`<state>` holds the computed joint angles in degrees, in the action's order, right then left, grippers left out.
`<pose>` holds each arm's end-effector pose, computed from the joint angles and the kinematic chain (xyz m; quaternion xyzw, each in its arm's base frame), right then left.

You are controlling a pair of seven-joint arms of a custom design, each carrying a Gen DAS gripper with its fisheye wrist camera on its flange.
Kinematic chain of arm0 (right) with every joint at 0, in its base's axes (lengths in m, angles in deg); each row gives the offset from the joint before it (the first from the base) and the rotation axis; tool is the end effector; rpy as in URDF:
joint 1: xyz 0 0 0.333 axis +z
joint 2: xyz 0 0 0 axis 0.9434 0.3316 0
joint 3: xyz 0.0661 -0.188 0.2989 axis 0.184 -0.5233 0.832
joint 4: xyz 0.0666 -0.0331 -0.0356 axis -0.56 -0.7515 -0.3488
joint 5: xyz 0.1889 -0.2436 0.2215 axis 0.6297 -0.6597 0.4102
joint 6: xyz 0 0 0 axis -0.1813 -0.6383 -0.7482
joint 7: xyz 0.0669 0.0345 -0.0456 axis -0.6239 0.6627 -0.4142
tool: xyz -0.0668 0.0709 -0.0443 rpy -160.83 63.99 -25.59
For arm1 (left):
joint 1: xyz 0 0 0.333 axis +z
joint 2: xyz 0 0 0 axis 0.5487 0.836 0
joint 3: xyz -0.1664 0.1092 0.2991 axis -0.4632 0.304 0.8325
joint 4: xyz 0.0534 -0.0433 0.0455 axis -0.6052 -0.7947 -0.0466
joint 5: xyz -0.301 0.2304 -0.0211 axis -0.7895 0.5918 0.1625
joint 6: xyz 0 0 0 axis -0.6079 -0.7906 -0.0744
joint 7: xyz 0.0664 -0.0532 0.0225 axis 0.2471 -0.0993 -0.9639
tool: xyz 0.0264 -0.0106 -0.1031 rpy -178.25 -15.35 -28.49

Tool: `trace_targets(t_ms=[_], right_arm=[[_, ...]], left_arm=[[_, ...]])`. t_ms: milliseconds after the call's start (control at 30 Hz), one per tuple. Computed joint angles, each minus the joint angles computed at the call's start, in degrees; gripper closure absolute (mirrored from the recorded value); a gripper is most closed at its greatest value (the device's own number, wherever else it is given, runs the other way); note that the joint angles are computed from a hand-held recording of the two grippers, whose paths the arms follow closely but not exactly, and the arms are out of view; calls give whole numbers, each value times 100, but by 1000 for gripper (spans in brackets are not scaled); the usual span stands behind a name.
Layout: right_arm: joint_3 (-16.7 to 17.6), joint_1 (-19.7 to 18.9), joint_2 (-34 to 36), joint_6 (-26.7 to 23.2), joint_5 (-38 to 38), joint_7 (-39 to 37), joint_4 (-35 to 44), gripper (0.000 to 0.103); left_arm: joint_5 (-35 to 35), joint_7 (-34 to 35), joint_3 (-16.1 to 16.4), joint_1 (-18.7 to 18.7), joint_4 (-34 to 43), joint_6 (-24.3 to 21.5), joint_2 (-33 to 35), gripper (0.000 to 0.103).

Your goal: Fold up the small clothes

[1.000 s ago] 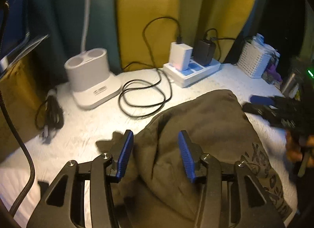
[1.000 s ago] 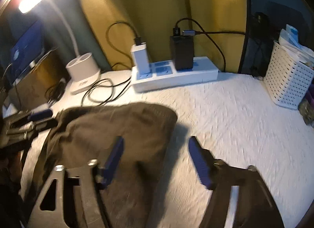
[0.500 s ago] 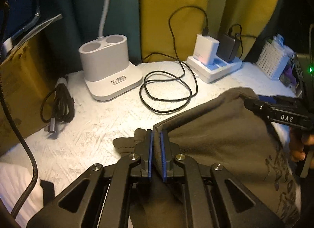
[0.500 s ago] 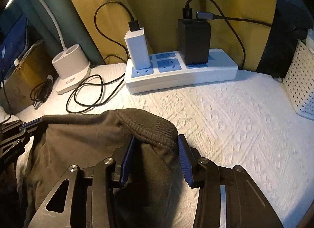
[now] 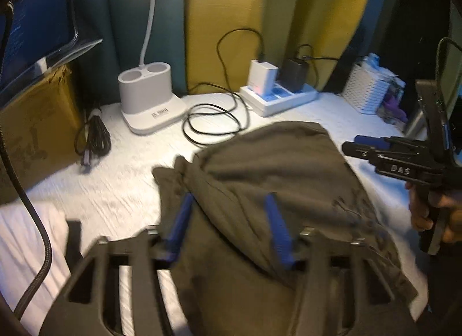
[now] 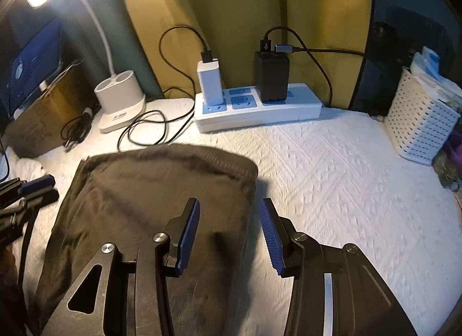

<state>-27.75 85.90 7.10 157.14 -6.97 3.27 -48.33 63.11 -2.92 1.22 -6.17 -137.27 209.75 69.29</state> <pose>0.7171 0.2935 0.3586 -0.8603 0.3912 -0.0907 0.3140 0.5418 -0.5033 0.3501 -0.7352 0.5647 -0.2869 0.2413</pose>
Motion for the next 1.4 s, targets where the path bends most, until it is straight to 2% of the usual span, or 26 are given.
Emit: trace_targets(t_ms=[233, 500, 567, 633, 733, 833, 967, 1067, 1233, 1300, 1367, 1400], right_arm=[[172, -189, -571, 356, 229, -394, -1011, 57], [394, -446, -1044, 534, 687, -1019, -1877, 56], [423, -491, -1137, 546, 820, -1165, -2051, 51], [496, -574, -1216, 541, 1009, -1365, -2205, 36], [538, -640, -1335, 549, 1276, -1637, -2423, 34], [590, -709, -1454, 601, 1588, -1943, -2625, 34], [556, -709, -1613, 632, 1899, -2190, -2807, 34], [572, -729, -1744, 638, 2174, -2469, -2940, 34], [443, -566, -1857, 633, 2368, -2764, -3169, 34], [431, -527, -1885, 678, 2439, -2882, -3280, 34], [457, -523, -1928, 776, 2571, -3056, -3372, 34], [459, -522, -1956, 814, 2628, -3124, -3409, 34]], left_arm=[[157, -283, -58, -198, -99, 364, 4, 47], [187, -263, -123, -476, -27, 464, 127, 47], [210, -191, -127, -550, 27, 500, 185, 55], [74, -36, -186, -527, 67, 588, 264, 75], [-36, 0, -131, -605, 66, 600, 303, 90], [74, -178, -18, -729, -22, 589, 217, 98], [473, -662, 59, -859, -294, 476, -84, 98], [725, -955, -36, -806, -505, 405, -260, 98], [444, -924, -325, -480, -689, 570, -227, 97], [437, -1008, -317, -508, -770, 593, -282, 96], [519, -1166, -291, -590, -859, 512, -382, 93], [595, -1265, -290, -619, -928, 489, -444, 84]])
